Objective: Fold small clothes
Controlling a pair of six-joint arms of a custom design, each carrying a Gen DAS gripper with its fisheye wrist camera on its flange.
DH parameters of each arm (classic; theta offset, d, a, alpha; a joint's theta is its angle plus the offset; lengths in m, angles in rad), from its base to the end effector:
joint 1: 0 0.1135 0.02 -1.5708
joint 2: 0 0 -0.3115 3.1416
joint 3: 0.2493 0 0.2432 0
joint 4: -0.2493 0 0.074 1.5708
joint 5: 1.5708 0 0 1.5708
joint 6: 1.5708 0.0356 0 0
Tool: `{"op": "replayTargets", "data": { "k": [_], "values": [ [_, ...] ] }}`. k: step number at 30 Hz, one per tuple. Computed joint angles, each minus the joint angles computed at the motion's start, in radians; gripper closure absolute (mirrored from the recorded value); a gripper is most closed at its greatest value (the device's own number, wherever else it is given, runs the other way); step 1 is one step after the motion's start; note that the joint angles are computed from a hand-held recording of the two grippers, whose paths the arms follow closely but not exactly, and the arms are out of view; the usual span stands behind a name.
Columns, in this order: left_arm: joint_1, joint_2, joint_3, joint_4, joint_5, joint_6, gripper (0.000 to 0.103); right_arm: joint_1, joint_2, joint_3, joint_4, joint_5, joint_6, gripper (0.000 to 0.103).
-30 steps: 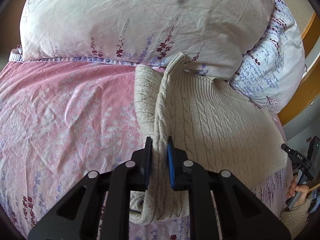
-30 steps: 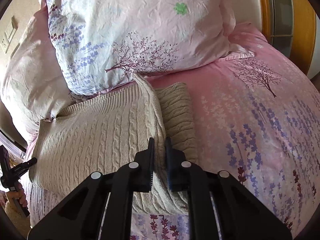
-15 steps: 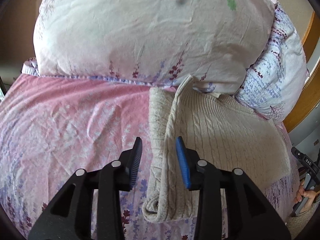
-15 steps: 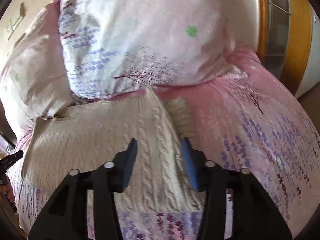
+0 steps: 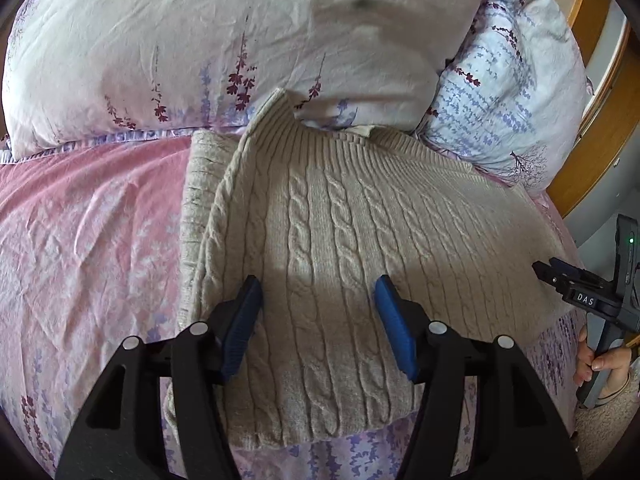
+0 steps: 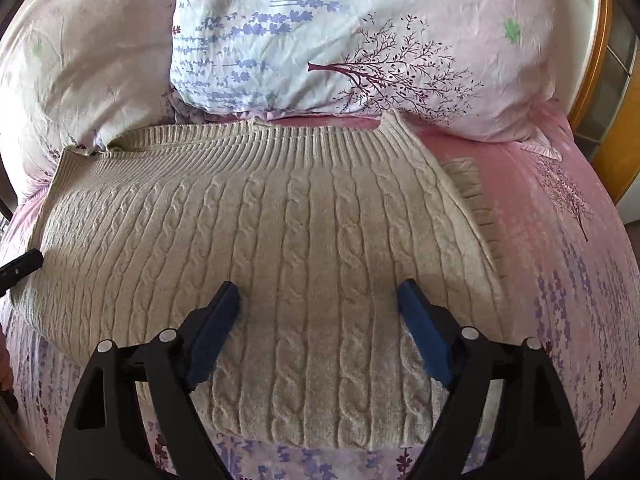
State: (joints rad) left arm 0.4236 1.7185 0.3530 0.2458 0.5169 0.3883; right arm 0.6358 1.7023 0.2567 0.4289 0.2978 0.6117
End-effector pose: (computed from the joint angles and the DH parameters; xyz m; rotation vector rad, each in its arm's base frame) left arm 0.2063 0.0737 0.1087 0.1077 2.5073 -0.3814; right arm 0.1725 0.1143 0.1041 0.0772 2.5225 0.1118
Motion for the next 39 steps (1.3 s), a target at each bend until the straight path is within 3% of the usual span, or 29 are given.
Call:
{"op": "replayTargets", "data": {
  "k": [5, 13, 19, 25, 32, 39],
  "values": [
    [0.17, -0.037, 0.124, -0.241, 0.19, 0.029, 0.04, 0.02, -0.063, 0.002, -0.004, 0.007, 0.023, 0.019],
    [0.307, 0.149, 0.359, -0.514, 0.255, 0.073, 0.038, 0.052, 0.022, 0.118, -0.051, -0.005, 0.023, 0.019],
    [0.272, 0.229, 0.391, -0.527, 0.246, 0.066, 0.037, 0.077, 0.062, 0.142, -0.059, 0.02, 0.032, 0.016],
    [0.223, 0.24, 0.379, -0.462, 0.266, -0.006, 0.039, 0.098, 0.083, 0.156, -0.074, 0.055, 0.021, 0.014],
    [0.214, 0.243, 0.355, -0.412, 0.272, -0.065, 0.055, 0.109, 0.113, 0.163, -0.061, 0.084, 0.005, 0.011],
    [0.179, 0.265, 0.35, -0.392, 0.287, -0.137, 0.082, 0.102, 0.104, 0.154, -0.054, 0.08, -0.005, 0.01]
  ]
}}
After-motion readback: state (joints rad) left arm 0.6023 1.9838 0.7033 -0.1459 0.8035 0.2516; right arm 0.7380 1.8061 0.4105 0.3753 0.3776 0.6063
